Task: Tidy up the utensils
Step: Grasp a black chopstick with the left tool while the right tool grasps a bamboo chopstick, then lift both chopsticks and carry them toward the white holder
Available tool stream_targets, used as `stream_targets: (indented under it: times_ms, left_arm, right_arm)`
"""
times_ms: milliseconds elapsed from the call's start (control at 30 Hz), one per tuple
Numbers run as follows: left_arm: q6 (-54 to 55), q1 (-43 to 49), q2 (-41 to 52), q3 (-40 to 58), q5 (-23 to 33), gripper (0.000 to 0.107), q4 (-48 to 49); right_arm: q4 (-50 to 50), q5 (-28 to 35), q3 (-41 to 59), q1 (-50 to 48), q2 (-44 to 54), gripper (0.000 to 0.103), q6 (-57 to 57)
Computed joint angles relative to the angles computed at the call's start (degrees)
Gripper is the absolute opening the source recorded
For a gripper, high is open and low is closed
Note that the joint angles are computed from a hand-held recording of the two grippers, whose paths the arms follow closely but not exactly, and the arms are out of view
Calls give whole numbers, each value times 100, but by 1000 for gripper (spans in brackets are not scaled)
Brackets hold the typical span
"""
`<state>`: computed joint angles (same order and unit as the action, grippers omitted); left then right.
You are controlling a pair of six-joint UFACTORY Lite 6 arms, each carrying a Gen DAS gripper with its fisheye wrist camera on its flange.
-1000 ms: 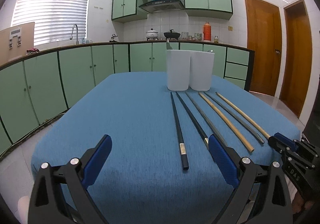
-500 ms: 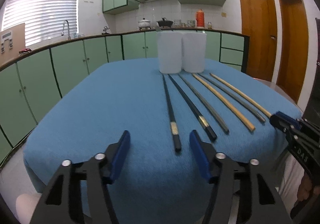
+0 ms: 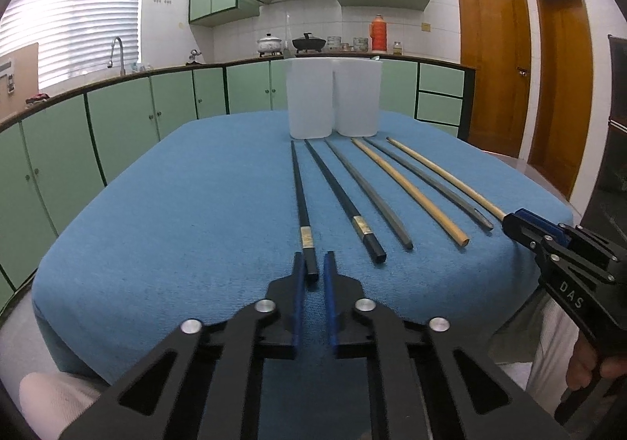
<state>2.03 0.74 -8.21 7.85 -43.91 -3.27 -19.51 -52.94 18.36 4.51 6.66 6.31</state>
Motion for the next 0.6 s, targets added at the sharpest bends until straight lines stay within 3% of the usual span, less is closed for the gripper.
stream_targets:
  times_ms: [100,200,367,600]
  left_arm:
    - [-171,85,-24,31,88,7,158]
    - [-226,94,-123,24,194,7,170]
    - [-175,68,-463,-29,414,7,31]
    - [290,-12,-1611,-173,1021,7,-423]
  right_arm:
    - [-44,67,2,-19,-49,15,6]
    - [-149,151,13,-55,-87,6,67]
    - [-515,370,19,-206,-327,6,348]
    - [-1121,609,-80,-533,-1082,6,752]
